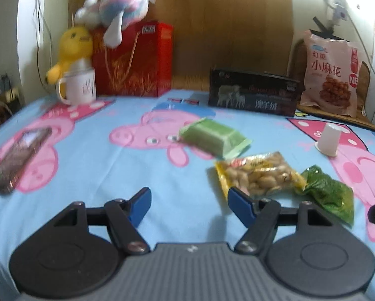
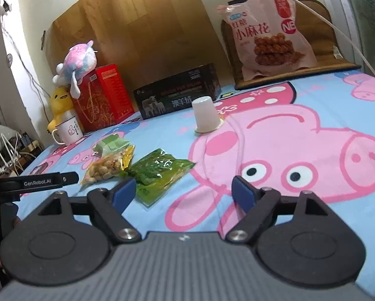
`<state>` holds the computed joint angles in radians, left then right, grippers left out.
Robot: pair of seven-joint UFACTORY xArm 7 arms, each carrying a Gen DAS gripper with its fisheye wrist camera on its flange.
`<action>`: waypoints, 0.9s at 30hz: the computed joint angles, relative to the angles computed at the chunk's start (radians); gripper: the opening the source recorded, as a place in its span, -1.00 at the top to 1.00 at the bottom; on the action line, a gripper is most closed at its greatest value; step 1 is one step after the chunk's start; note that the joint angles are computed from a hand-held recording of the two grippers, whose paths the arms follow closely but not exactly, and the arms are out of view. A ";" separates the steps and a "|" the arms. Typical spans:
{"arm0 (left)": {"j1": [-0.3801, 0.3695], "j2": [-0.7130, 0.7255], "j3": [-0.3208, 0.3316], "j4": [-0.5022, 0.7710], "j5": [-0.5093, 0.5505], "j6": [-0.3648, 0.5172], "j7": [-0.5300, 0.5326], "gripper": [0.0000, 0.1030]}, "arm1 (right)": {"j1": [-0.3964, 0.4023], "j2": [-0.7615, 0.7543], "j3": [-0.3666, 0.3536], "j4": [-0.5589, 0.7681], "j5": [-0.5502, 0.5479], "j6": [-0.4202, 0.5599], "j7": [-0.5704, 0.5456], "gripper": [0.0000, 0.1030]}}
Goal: Organize snacks
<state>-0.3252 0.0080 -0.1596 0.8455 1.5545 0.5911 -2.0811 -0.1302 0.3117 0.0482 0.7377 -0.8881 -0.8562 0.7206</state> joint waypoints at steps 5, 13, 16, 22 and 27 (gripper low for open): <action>-0.018 0.039 -0.008 0.024 -0.014 0.037 0.039 -0.35 | 0.011 0.005 -0.001 -0.002 0.017 -0.003 -0.053 -0.67; -0.029 0.067 0.011 0.049 -0.016 0.053 0.054 -0.65 | 0.017 0.013 0.008 0.001 0.046 -0.002 -0.096 -0.67; -0.022 0.085 0.021 0.079 -0.051 0.047 0.107 -0.66 | 0.031 0.014 0.012 0.000 0.069 0.006 -0.122 -0.67; -0.017 0.113 0.043 0.114 -0.093 0.044 0.140 -0.77 | 0.029 0.015 0.018 0.009 0.058 0.017 -0.142 -0.70; -0.017 0.123 0.052 0.131 -0.146 0.047 0.185 -0.97 | 0.028 0.014 0.024 0.033 0.026 0.048 -0.117 -0.78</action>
